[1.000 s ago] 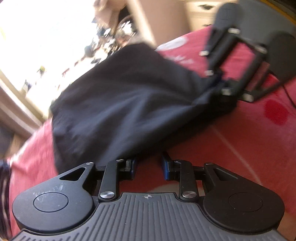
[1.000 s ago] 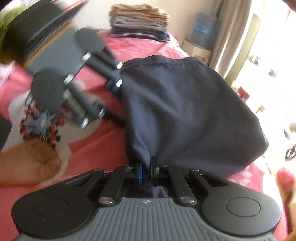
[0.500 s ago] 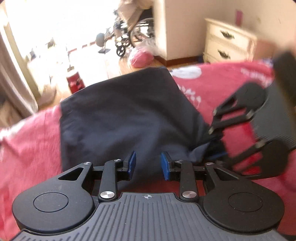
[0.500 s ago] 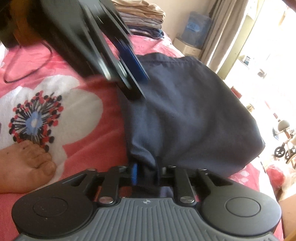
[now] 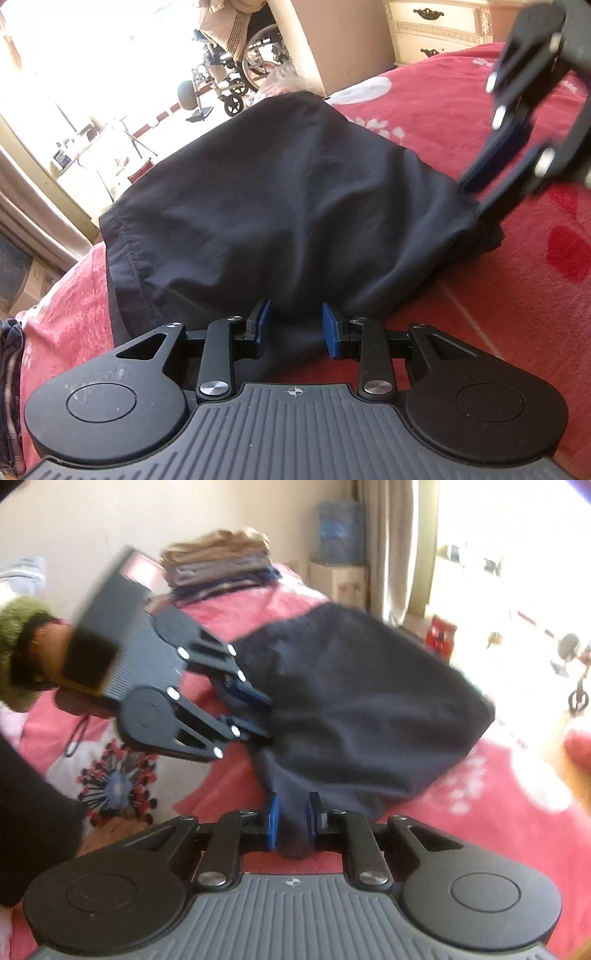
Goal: Fold clothes
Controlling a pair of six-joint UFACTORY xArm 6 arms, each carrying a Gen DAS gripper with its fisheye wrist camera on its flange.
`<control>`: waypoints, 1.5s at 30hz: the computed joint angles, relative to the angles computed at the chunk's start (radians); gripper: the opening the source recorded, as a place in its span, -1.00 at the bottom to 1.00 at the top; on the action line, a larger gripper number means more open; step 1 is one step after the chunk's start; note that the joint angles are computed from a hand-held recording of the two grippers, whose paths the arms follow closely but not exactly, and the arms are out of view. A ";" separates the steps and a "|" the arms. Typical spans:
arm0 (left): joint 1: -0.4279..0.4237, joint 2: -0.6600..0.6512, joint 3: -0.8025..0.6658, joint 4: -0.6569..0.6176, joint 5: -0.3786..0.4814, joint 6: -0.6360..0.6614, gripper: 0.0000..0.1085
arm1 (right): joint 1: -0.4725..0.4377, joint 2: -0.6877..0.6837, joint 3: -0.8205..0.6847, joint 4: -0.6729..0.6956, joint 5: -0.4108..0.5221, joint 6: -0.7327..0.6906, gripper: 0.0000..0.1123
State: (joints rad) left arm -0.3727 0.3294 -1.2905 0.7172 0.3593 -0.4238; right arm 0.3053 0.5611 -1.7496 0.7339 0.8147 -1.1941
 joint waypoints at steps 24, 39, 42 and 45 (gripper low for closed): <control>-0.001 -0.042 -0.103 -0.184 0.120 0.121 -0.41 | 0.109 -0.065 0.273 0.153 -0.447 0.093 -0.54; -0.021 0.624 -0.992 -0.529 0.246 0.246 -0.41 | 0.139 -0.076 0.310 0.375 -0.520 -0.035 -0.23; -0.002 0.751 -1.179 -0.498 0.324 0.165 -0.41 | 0.137 -0.075 0.307 0.389 -0.514 -0.039 -0.23; 0.016 0.785 -1.212 -0.513 0.315 0.115 -0.41 | 0.136 -0.073 0.305 0.398 -0.511 -0.041 -0.23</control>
State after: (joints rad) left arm -0.3564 1.1140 -2.5023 0.2046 0.6747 -0.3089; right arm 0.4413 0.4877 -1.4446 1.1315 0.3038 -1.2354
